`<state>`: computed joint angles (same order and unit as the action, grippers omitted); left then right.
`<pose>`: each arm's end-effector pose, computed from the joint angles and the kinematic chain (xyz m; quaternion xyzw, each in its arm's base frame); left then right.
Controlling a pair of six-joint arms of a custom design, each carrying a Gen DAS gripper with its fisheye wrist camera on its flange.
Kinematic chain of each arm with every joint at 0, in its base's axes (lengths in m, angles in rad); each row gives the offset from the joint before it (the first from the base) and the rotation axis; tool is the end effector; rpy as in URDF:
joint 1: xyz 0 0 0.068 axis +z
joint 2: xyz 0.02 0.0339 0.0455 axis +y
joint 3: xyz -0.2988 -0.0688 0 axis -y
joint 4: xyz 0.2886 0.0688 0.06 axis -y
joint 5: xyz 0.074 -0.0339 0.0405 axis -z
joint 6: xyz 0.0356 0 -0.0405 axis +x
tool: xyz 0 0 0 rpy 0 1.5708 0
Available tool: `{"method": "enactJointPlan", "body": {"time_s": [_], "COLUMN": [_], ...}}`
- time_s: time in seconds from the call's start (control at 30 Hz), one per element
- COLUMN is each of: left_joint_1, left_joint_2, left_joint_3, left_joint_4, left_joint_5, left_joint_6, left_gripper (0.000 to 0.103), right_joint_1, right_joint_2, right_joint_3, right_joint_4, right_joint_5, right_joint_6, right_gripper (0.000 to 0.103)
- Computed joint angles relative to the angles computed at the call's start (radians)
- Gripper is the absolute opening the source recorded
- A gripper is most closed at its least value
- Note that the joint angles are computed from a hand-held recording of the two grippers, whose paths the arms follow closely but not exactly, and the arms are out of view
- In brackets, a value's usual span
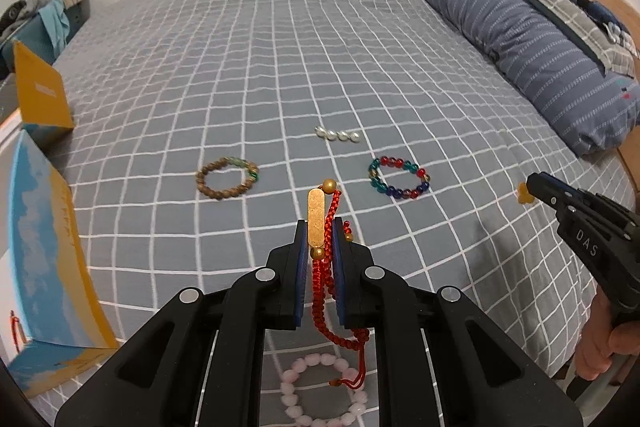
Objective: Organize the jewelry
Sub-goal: 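Carry the red string bracelet and yellow beads over the white box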
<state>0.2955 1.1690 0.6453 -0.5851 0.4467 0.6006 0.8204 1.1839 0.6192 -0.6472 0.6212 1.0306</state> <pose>0.2249 0.0524 0.2012 0.1944 0.9305 -0.0976 0.2946 0.1647 0.1463 0.1901 0.1525 0.9260 -0.0451 0.3425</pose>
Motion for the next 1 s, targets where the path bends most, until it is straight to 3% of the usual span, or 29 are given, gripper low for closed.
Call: {"method": "enactJointPlan", "body": {"time_s": [0.53, 1.0], "left_joint_1": [0.26, 0.523], "left_joint_2": [0.074, 0.276], "left_joint_3": [0.171, 0.441], "left_joint_4": [-0.117, -0.214], "left_joint_5": [0.081, 0.147], "left_joint_6": [0.149, 0.247], "left_gripper": [0.011, 0.011], "right_joint_1": [0.088, 0.18], "right_joint_2": [0.172, 0.45], "right_joint_3": [0.229, 0.571], "right_joint_4": [-0.012, 0.016], "right_joint_5": [0.024, 0.015], "right_joint_6": [-0.025, -0.128], "right_gripper": [0.009, 0.009]}}
